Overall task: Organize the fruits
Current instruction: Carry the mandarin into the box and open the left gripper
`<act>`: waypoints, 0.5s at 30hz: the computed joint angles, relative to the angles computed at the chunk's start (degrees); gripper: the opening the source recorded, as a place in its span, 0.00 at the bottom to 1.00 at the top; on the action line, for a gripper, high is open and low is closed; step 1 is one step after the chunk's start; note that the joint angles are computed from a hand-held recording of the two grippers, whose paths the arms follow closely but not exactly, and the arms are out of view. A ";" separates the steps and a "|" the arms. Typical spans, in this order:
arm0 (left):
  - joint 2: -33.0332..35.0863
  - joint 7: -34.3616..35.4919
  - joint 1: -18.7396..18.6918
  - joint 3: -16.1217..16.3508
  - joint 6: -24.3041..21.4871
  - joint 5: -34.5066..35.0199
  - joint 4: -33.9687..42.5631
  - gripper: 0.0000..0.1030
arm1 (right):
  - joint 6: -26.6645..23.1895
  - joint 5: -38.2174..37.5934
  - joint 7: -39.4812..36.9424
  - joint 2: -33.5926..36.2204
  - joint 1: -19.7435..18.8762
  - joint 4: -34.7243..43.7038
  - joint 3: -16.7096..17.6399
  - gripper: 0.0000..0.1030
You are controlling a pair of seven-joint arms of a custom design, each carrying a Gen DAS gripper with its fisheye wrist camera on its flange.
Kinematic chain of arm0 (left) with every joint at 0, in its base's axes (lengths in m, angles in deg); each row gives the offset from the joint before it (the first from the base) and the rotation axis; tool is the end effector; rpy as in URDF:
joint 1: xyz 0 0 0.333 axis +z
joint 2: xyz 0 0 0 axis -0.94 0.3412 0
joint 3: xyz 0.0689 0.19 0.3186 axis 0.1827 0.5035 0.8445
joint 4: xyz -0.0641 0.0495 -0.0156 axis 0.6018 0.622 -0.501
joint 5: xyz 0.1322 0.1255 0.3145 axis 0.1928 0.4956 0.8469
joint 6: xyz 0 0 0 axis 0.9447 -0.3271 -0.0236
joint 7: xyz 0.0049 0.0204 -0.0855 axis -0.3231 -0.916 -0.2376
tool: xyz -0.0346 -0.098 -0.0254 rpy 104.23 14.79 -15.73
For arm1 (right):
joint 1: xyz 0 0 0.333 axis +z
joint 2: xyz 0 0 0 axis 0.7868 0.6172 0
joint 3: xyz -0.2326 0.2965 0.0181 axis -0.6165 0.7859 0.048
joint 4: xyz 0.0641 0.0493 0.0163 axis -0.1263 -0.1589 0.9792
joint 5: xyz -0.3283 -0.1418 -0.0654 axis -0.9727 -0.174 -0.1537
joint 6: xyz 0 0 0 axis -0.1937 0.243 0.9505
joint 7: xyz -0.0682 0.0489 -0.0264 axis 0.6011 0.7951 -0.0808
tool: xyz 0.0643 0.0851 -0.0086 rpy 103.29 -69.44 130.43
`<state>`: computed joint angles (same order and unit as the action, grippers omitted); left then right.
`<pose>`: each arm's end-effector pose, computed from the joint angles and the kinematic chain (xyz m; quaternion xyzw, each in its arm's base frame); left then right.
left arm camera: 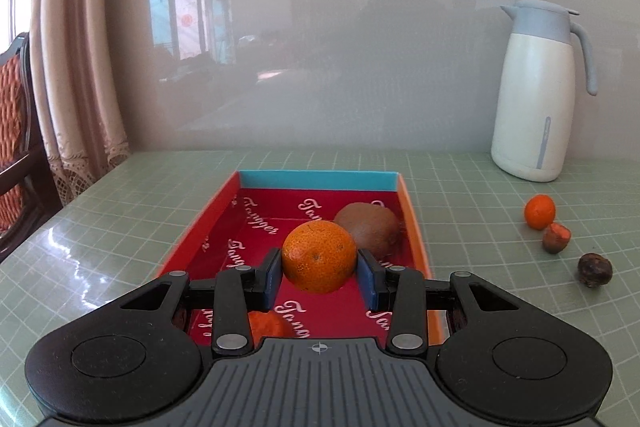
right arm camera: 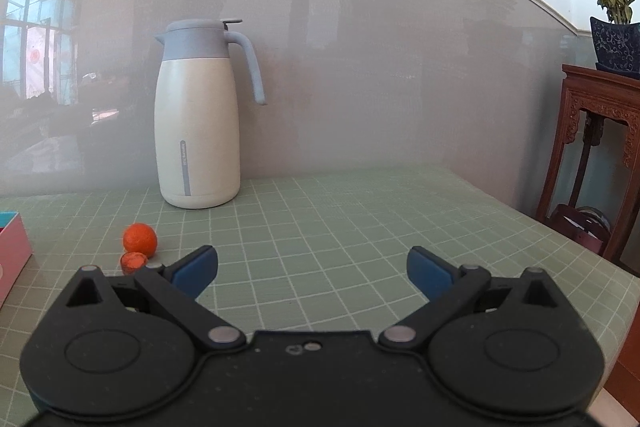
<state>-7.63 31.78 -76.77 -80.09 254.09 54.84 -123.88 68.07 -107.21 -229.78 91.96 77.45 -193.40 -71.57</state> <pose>0.6077 -0.1433 0.4126 -0.5136 0.6890 -0.3820 0.3401 0.4583 0.2157 0.4168 -0.3404 0.7498 -0.5313 0.1992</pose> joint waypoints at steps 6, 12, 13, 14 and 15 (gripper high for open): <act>0.92 1.87 -2.25 3.38 -3.86 -4.88 2.30 0.39 | 0.64 -0.59 -1.62 1.70 0.50 2.30 -0.01 0.99; 1.71 2.39 -2.05 3.97 -5.69 -7.15 3.95 0.39 | 1.26 -1.11 -2.84 3.20 1.23 4.36 -0.31 0.99; 1.76 2.20 -1.66 3.80 -6.37 -7.12 4.25 0.39 | 1.20 -1.15 -3.01 3.35 1.42 4.56 -0.32 0.99; 1.88 2.25 -1.85 4.13 -6.91 -7.44 4.63 0.39 | 1.26 -1.21 -3.21 3.55 1.54 4.84 -0.38 0.99; 2.00 2.50 -2.47 4.87 -7.42 -8.10 4.96 0.39 | 1.40 -1.29 -3.33 3.74 1.63 5.13 -0.44 0.99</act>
